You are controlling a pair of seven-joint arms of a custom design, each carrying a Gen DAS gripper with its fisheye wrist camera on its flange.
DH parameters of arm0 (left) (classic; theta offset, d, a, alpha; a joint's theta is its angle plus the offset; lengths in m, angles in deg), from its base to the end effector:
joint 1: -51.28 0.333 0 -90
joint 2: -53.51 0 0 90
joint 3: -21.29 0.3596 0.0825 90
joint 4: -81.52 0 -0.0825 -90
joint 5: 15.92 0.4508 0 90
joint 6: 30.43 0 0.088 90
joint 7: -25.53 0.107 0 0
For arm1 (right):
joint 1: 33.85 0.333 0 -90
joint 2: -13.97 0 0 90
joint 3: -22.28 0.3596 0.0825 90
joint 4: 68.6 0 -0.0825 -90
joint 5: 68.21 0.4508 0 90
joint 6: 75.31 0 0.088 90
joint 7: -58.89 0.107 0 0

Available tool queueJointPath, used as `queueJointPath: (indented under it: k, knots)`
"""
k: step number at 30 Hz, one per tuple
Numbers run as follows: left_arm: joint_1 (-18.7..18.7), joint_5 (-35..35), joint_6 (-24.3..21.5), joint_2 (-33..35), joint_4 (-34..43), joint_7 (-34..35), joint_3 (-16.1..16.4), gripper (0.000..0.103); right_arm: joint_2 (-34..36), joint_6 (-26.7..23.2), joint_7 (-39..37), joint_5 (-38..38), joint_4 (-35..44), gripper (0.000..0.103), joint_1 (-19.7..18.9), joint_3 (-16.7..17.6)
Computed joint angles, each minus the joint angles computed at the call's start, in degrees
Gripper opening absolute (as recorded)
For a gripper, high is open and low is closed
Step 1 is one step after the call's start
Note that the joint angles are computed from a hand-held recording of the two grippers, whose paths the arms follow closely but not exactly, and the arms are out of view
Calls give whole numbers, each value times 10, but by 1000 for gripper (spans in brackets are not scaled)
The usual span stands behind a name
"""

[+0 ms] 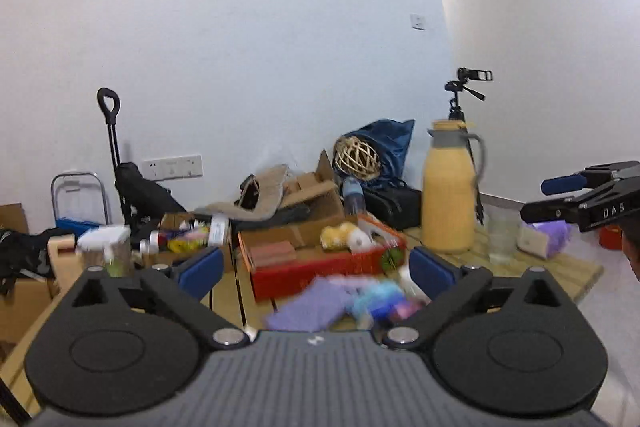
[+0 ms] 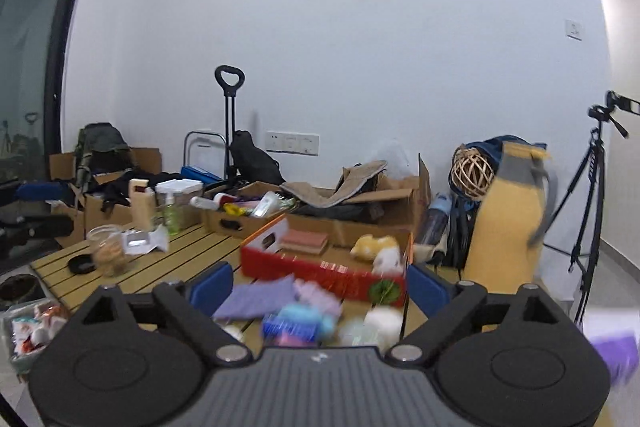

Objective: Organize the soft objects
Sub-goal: 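Grasp the white sponge wedge with the left tool while the right tool grasps the white sock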

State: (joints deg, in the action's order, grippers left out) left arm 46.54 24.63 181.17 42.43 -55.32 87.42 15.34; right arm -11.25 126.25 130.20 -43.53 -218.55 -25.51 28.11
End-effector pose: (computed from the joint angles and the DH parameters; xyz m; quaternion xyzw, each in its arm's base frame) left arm 0.4955 -0.1838 0.5575 -0.3492 0.6850 -0.5401 0.3423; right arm 0.4541 0.0679 0.5577 -0.5796 0.5378 -0.4199 0.4455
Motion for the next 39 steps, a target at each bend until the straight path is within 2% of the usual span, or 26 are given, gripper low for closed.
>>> queueJointPath:
  k: [2,3,4,6,8,10,12,15,18,20,24,26,28,30,31,33,35,36,37,38,39]
  knots:
    - [4,-27,7,-28,-53,13,-7,103,-20,42,-5,69,-45,98,-38,76]
    - [4,-36,5,-40,-74,15,-9,103,-25,61,-9,101,-61,100,-44,103]
    - [3,-46,7,-49,-93,15,-9,103,-26,81,-6,124,-76,101,-36,112]
    - [-9,-32,4,-57,-110,-11,6,103,-29,94,5,140,-97,101,-4,102]
    - [-15,-9,-3,-52,-106,-29,18,103,-26,83,4,135,-102,101,19,83]
    - [-3,-44,-18,-46,-102,-1,-3,103,-9,84,-25,167,-87,101,3,108]
    - [-5,-61,-30,-34,-93,3,-7,103,16,109,-35,178,-76,101,11,108]
    - [-17,-42,-35,-7,-76,-27,10,103,46,123,-26,162,-65,101,41,78]
    - [-10,-67,-27,32,-53,-2,-9,103,81,128,4,128,-48,101,68,40]
    - [-10,-69,-25,64,-26,5,-14,103,106,117,34,88,-32,100,80,13]
    - [-10,-116,-82,134,48,34,-25,102,165,70,82,-16,21,98,90,-25]
    - [-15,-146,-114,172,93,68,-23,97,201,36,122,-94,59,91,92,-46]
    - [-13,-147,-140,214,144,82,-24,94,243,2,172,-185,109,88,86,-59]
    - [-25,-164,-167,256,199,104,-14,86,287,-23,170,-200,164,88,74,-47]
    - [-42,-178,-182,273,223,117,1,83,306,-37,154,-190,189,88,72,-43]
    - [-36,-178,-210,311,274,125,-7,81,349,-55,151,-209,243,85,49,-23]
    - [-65,-190,-236,345,322,132,20,78,388,-80,146,-214,293,72,22,2]
    - [-60,-190,-250,359,342,134,13,76,402,-94,140,-208,311,68,18,7]
    - [-37,-188,-258,372,357,143,-14,76,413,-103,141,-203,325,63,2,23]
    - [-23,-187,-264,380,366,146,-32,76,422,-113,145,-202,333,55,-32,58]
    - [7,-190,-286,388,376,159,-69,74,427,-121,146,-198,336,52,-60,87]
